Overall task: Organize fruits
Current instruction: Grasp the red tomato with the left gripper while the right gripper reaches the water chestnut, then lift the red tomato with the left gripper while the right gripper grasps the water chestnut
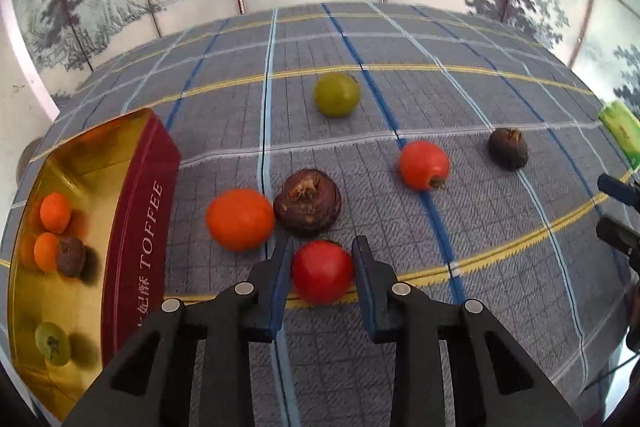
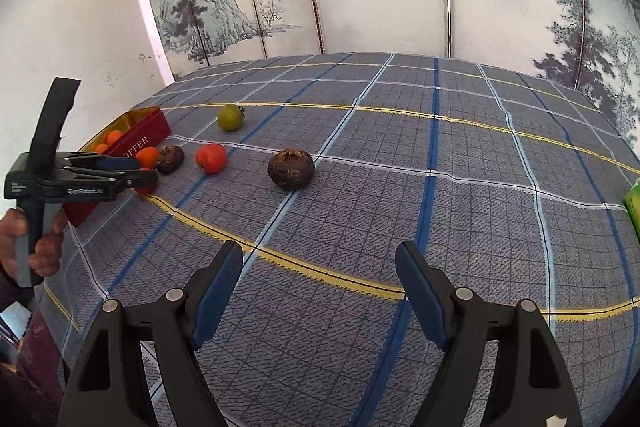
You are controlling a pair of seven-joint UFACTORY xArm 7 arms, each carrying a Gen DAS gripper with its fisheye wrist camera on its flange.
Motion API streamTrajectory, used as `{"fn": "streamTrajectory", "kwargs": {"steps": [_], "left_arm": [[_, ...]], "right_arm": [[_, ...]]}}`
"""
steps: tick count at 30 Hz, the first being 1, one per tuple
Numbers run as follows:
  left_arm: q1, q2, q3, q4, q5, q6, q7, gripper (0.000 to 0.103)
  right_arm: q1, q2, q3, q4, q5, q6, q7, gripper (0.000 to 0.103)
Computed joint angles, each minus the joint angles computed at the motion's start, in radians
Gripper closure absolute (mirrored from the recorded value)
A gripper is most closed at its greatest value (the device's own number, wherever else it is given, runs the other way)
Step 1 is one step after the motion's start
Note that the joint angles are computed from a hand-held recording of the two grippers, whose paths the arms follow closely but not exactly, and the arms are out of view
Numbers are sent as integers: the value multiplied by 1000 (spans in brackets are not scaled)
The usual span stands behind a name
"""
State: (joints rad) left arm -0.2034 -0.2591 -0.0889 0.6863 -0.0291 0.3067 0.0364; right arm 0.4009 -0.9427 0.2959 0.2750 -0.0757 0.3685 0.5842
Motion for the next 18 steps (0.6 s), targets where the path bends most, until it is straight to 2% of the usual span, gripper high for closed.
{"fn": "streamTrajectory", "kwargs": {"steps": [2,5,7,11,14,18], "left_arm": [[-21,-11,21,-12,-43,-10,21,72],[-83,-67,88,-43,-184,-2,103,72],[-93,-120,102,-63,-222,7,131,72],[-88,-214,105,-88,-239,51,139,72],[-81,-271,101,-99,-236,84,131,72],[-82,-325,100,-107,-236,120,124,72]], "right_arm": [[-2,1,2,2,0,6,4,27],[0,17,-5,19,5,35,3,19],[10,35,-22,33,11,43,-13,19],[-9,105,-26,91,-13,24,-70,19],[-8,180,-51,125,-14,-38,-127,19],[3,309,-88,190,4,-68,-213,19]]}}
